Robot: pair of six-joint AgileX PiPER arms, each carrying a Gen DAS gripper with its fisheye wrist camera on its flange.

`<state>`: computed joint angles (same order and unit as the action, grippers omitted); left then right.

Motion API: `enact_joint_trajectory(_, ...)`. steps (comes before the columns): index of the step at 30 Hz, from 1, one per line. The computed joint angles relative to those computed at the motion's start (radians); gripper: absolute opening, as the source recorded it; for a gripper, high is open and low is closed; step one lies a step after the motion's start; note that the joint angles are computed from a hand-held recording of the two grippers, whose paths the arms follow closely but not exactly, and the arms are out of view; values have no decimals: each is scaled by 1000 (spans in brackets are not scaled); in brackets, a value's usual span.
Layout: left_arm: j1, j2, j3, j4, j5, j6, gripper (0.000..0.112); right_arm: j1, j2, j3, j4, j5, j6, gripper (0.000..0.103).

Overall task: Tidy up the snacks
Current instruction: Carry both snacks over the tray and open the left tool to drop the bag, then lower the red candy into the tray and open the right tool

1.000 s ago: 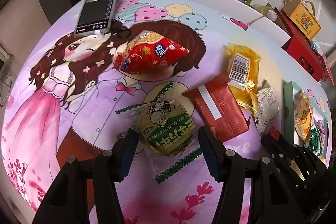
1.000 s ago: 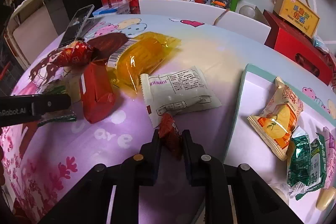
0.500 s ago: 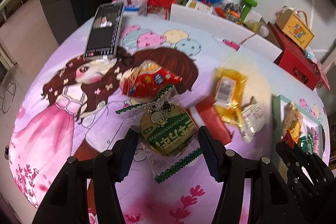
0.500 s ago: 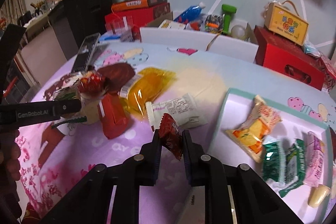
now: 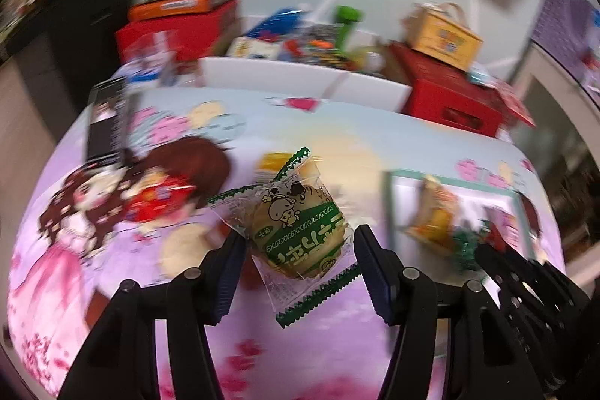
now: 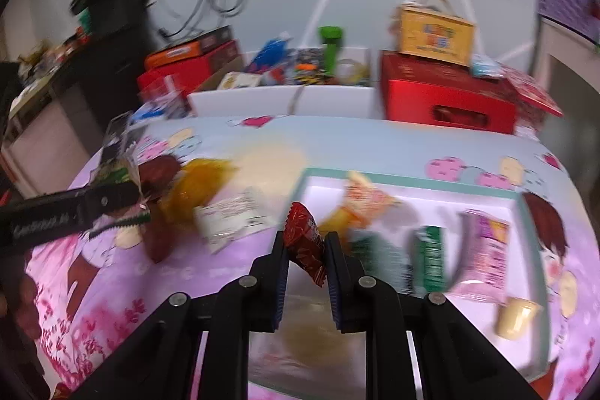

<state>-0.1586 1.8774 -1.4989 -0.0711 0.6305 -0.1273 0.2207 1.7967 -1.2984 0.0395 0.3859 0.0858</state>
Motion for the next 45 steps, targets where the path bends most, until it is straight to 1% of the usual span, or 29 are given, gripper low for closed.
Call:
enact_joint_trajectory(4, -75, 20, -37, -85, 8, 100, 60, -73, -45, 42, 4, -2, 27, 21)
enact_joint_trajectory(7, -148, 44, -72, -102, 17, 142, 60, -125, -76, 74, -82, 7, 126, 21)
enact_joint_trajectory(9, -191, 59, -90, -110, 25, 169, 60, -161, -93, 91, -94, 17, 154, 21)
enact_joint_trajectory(14, -283, 103, -131, -127, 41, 220, 60, -254, -117, 115, -12, 46, 113, 21)
enact_joint_trajectory(17, -313, 130, -153, -134, 53, 233, 60, -301, -129, 129, 8, 55, 92, 21)
enact_joint_trajectory(19, -329, 150, -168, -114, 56, 226, 60, -328, -133, 135, 35, 57, 71, 21)
enact_joint_trajectory(25, -343, 184, -187, -96, 63, 224, 60, -350, -118, 128, 105, 72, -5, 21)
enact_joint_trajectory(31, -350, 188, -185, -95, 68, 216, 60, -331, -78, 104, 81, 107, 9, 22)
enact_joint_trajectory(32, -348, 188, -187, -100, 71, 218, 62, -330, -75, 103, 83, 109, 5, 23)
enact_joint_trajectory(33, -347, 187, -189, -101, 76, 218, 67, -330, -73, 101, 86, 112, 2, 23)
enact_joint_trajectory(35, -347, 181, -184, -91, 72, 216, 72, -325, -69, 96, 72, 118, 14, 23)
enact_joint_trajectory(40, -341, 163, -174, -94, 71, 223, 72, -318, -67, 88, 64, 122, 18, 23)
enact_joint_trajectory(45, -328, 136, -156, -91, 58, 225, 76, -319, -67, 84, 65, 121, 22, 23)
